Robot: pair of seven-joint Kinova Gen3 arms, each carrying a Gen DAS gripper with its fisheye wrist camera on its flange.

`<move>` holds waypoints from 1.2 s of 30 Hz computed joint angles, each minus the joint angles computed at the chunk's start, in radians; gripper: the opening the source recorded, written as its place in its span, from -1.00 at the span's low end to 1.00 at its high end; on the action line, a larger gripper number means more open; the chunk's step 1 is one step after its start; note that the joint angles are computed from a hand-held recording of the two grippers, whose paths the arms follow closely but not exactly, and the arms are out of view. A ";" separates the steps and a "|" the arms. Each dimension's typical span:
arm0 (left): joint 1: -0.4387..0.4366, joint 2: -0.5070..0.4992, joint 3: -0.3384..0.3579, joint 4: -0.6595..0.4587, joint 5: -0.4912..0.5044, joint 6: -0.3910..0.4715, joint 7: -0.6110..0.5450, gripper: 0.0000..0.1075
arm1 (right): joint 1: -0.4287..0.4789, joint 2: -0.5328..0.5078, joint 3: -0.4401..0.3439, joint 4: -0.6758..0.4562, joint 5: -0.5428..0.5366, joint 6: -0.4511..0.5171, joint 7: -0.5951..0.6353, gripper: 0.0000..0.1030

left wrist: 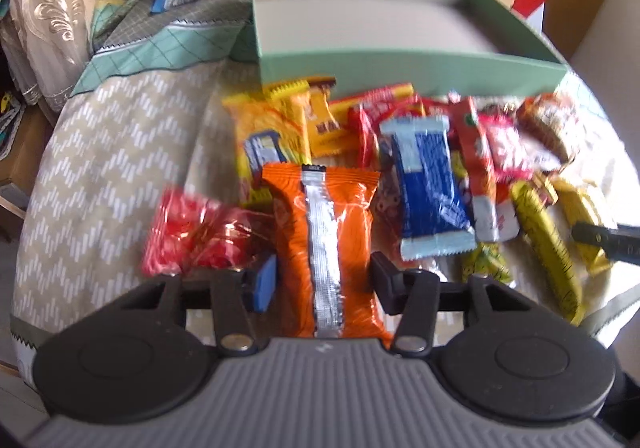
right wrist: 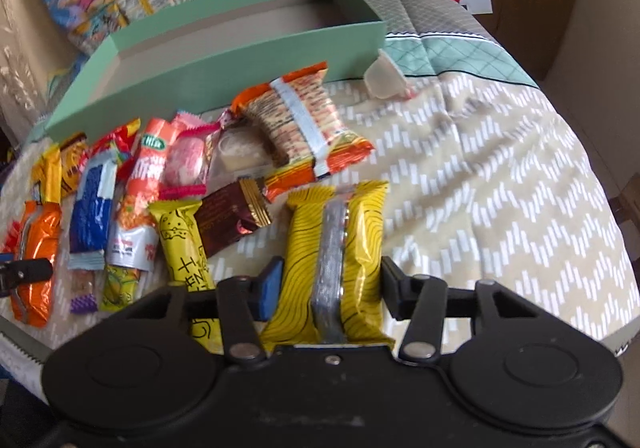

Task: Organize snacks
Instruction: 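Lower the orange bag into the green box with the left tool while the right tool places the yellow bar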

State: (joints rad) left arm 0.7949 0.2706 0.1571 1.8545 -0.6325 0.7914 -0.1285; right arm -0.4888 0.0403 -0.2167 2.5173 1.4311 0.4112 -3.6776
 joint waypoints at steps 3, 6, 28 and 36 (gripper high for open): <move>-0.001 -0.029 0.003 0.007 -0.012 -0.003 0.004 -0.09 | 0.019 -0.050 0.013 0.011 -0.025 -0.037 0.047 -0.05; -0.005 -0.060 0.012 0.010 -0.027 -0.006 0.016 -0.09 | 0.017 -0.097 0.000 0.014 -0.068 -0.027 0.082 -0.05; -0.271 0.131 -0.077 -0.391 0.121 -0.043 -0.396 -0.09 | 0.835 0.155 -0.463 -0.507 -0.440 -0.224 0.955 -0.05; -0.304 0.343 -0.139 -0.635 0.238 0.036 -0.577 -0.09 | 0.688 0.454 -0.362 -0.857 -0.603 -0.059 1.280 -0.05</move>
